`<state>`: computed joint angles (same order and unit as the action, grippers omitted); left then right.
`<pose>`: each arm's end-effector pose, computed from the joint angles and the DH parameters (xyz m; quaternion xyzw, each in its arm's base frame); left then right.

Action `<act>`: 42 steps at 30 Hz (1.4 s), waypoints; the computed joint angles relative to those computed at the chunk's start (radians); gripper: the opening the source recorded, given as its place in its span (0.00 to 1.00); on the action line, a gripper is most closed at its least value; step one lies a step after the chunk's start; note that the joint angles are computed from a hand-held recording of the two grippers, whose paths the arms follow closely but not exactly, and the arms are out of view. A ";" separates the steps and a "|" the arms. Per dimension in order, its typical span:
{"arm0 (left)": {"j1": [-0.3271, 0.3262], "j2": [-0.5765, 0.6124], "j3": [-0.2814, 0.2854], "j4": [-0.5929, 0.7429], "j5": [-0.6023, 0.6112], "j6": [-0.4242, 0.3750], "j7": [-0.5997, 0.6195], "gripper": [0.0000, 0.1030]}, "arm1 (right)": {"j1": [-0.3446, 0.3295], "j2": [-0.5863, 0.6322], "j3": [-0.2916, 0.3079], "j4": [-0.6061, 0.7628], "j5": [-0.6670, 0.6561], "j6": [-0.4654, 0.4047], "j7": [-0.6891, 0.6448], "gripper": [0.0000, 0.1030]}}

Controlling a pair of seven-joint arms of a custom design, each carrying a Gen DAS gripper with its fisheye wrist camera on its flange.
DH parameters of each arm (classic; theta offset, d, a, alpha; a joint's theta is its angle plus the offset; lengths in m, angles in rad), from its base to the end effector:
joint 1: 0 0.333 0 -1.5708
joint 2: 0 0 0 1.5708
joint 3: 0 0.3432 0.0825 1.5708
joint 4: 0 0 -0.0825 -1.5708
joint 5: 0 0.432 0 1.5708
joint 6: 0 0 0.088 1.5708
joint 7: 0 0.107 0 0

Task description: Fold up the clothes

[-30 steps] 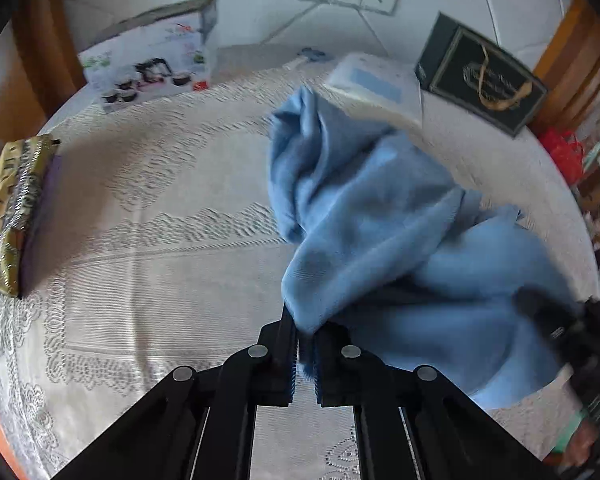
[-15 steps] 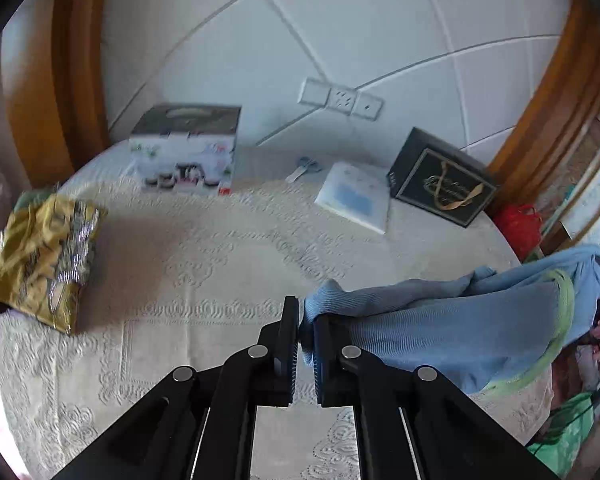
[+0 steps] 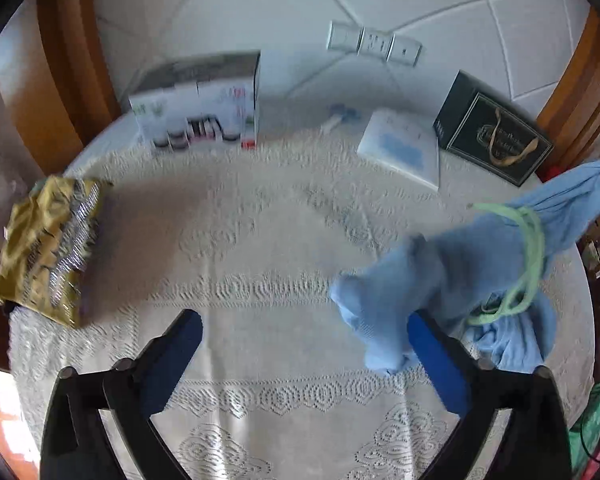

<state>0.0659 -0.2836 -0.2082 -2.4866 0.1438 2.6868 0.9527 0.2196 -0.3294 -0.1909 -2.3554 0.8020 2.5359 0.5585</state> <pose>0.5025 -0.0787 0.4394 -0.7959 0.5533 -0.1856 0.1611 0.5202 0.0010 0.5113 -0.7851 0.4801 -0.1171 0.3735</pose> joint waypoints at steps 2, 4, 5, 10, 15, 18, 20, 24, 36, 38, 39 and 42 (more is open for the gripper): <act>-0.021 0.022 0.023 -0.011 -0.052 0.007 0.036 1.00 | -0.006 0.011 -0.005 -0.016 0.009 -0.013 0.017 0.85; -0.037 0.040 0.041 -0.022 -0.101 0.013 0.077 1.00 | -0.022 -0.001 -0.010 -0.046 0.007 -0.030 0.032 0.87; -0.031 0.041 0.038 -0.031 -0.098 0.023 0.074 1.00 | -0.030 -0.011 -0.017 -0.064 0.006 -0.049 0.035 0.88; -0.001 0.081 0.026 -0.031 -0.040 0.053 0.075 1.00 | -0.067 -0.036 -0.027 -0.146 -0.034 -0.229 0.067 0.88; 0.012 0.162 0.036 -0.006 0.044 0.070 0.064 1.00 | -0.064 -0.019 0.019 -0.239 -0.057 -0.260 0.123 0.88; 0.004 0.193 0.063 -0.006 0.026 0.099 0.080 1.00 | -0.048 0.017 0.049 -0.261 -0.052 -0.218 0.165 0.88; -0.003 0.201 0.079 -0.013 -0.009 0.123 0.111 1.00 | -0.034 0.048 0.067 -0.264 -0.044 -0.189 0.190 0.88; -0.007 0.218 0.093 -0.017 -0.053 0.164 0.171 1.00 | 0.000 0.120 0.107 -0.248 -0.014 -0.125 0.223 0.87; -0.090 0.273 0.057 0.056 -0.507 0.147 0.621 0.37 | -0.061 -0.121 0.015 -0.317 -0.156 -0.050 0.183 0.10; -0.121 0.239 0.053 0.046 -0.607 0.132 0.704 0.44 | -0.116 -0.174 -0.025 -0.311 -0.218 -0.010 0.206 0.00; -0.130 0.215 0.051 0.033 -0.602 0.132 0.693 0.62 | -0.148 -0.190 -0.049 -0.299 -0.251 0.023 0.215 0.00; -0.148 0.160 0.039 0.004 -0.550 0.148 0.626 0.89 | -0.205 -0.162 -0.143 -0.207 -0.321 -0.011 0.228 0.00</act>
<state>-0.0820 -0.1238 -0.1688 -2.4829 -0.4061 2.8349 1.5790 0.0146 -0.4915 -0.3339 -2.5622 0.4808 2.5247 0.7866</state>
